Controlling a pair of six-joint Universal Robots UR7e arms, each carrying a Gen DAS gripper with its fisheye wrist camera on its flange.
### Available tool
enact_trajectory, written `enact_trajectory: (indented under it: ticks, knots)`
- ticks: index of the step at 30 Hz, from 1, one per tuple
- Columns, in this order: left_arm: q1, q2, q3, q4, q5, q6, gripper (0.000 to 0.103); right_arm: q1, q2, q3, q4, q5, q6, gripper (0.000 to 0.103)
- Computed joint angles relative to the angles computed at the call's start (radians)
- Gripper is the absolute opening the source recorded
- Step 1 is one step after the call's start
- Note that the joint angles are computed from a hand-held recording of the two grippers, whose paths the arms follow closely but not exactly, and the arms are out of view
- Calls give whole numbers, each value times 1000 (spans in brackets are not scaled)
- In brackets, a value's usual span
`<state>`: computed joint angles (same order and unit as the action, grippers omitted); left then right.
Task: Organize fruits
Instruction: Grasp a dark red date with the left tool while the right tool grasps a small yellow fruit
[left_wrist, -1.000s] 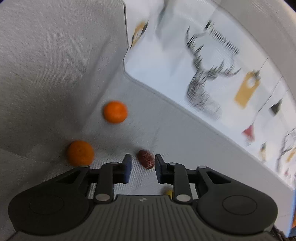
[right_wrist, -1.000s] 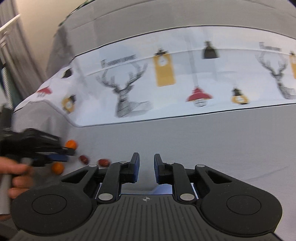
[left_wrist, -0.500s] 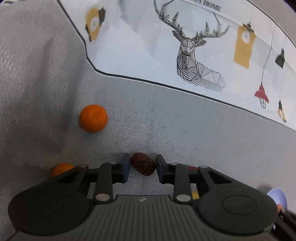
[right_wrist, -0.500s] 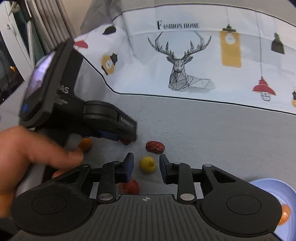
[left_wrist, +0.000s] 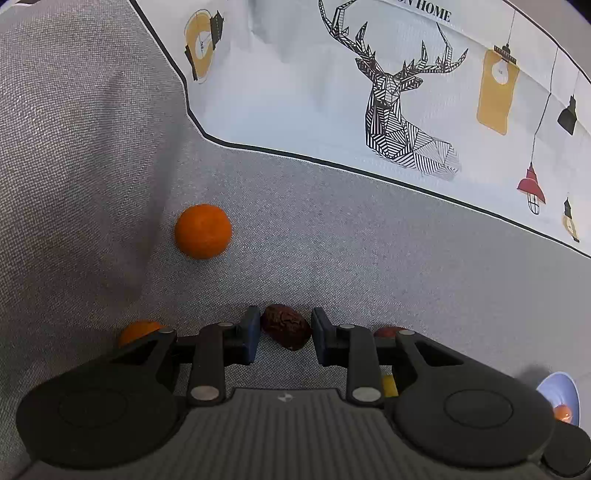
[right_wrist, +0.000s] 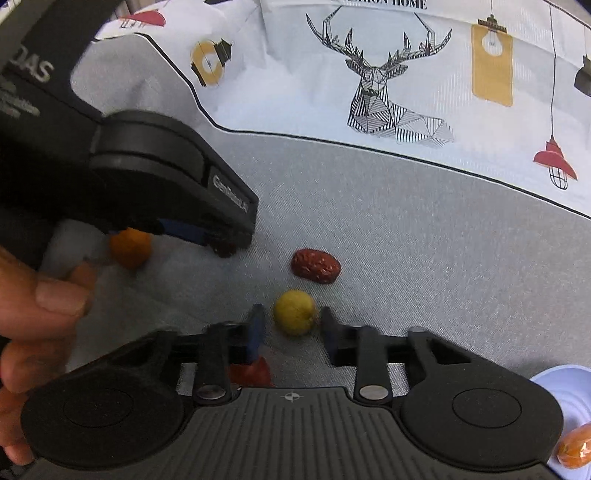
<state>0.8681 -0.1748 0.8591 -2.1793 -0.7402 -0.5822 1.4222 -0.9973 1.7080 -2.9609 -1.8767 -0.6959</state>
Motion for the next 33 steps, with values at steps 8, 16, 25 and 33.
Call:
enact_trajectory:
  ticks: [8, 16, 25, 33]
  knots:
    - [-22, -26, 52, -65, 31, -6, 32, -9, -52, 42, -51, 56, 22, 26]
    - [-94, -111, 189, -187, 38, -25, 32, -16, -222, 106, -55, 126, 71, 25]
    - [-211, -192, 459, -416, -38, 69, 32, -88, -468, 302, -124, 218, 38, 25]
    - [-244, -159, 480, -369, -34, 141, 32, -154, -501, 354, -198, 174, -9, 25]
